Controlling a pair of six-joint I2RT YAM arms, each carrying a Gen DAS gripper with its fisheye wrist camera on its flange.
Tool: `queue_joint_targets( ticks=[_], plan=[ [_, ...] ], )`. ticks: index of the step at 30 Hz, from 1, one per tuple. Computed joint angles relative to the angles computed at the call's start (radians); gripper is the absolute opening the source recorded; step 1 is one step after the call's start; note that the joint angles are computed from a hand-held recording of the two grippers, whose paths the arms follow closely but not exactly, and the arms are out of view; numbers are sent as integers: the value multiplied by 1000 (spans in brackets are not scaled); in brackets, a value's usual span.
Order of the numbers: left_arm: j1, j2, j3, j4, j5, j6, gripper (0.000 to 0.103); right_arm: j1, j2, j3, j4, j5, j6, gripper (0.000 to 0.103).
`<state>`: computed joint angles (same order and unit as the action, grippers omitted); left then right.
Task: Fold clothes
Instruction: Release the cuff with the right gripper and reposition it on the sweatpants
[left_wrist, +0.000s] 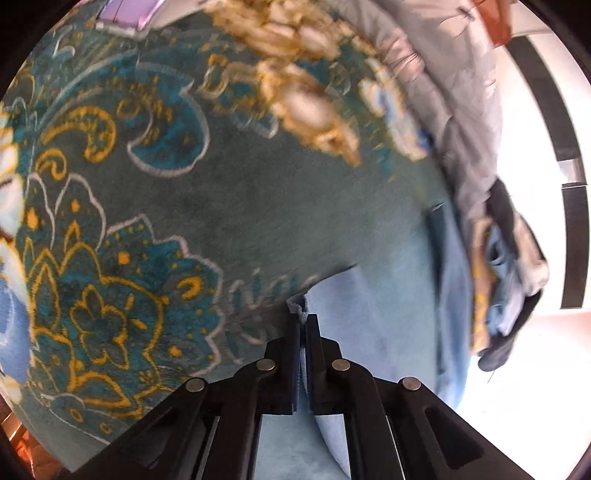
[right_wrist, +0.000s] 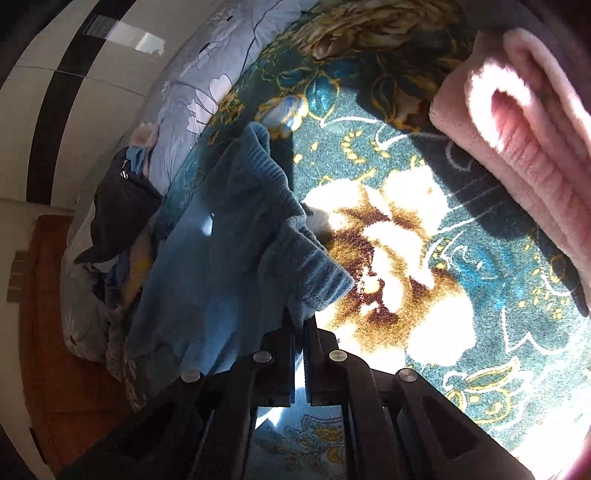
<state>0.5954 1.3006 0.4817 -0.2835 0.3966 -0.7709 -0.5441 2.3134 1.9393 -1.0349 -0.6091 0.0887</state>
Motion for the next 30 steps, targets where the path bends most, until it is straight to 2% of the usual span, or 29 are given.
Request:
queue_joint_targets(
  ticks=[3, 5, 8, 11, 15, 22, 24, 26, 28, 30],
  plan=[
    [-19, -122, 8, -57, 2, 25, 3, -33, -78, -46, -5, -10, -32, 2],
    [-15, -151, 15, -85, 1, 57, 3, -56, -122, -68, -15, -15, -56, 2],
    [4, -96, 1, -84, -9, 100, 2, -81, -99, -86, -46, 42, -104, 2],
    [31, -10, -11, -74, -14, 121, 3, -85, -56, -106, -44, 92, -93, 2],
    [46, 7, -45, -62, -13, 133, 3, -77, -23, -97, -45, 138, -84, 2],
    [101, 21, -1, -102, 104, 176, 4, -50, -16, -19, -132, 160, -149, 4],
    [95, 25, 46, -153, 91, 207, 5, -45, -27, 4, -162, 194, -192, 12],
    [91, 38, 100, -199, 70, 239, 10, -34, -58, 16, -165, 276, -233, 31],
    [90, 59, 159, -234, 46, 268, 27, -28, -80, 42, -161, 342, -262, 35],
    [74, 112, 225, -221, 44, 267, 35, -16, -73, 102, -168, 383, -273, 37]
  ],
)
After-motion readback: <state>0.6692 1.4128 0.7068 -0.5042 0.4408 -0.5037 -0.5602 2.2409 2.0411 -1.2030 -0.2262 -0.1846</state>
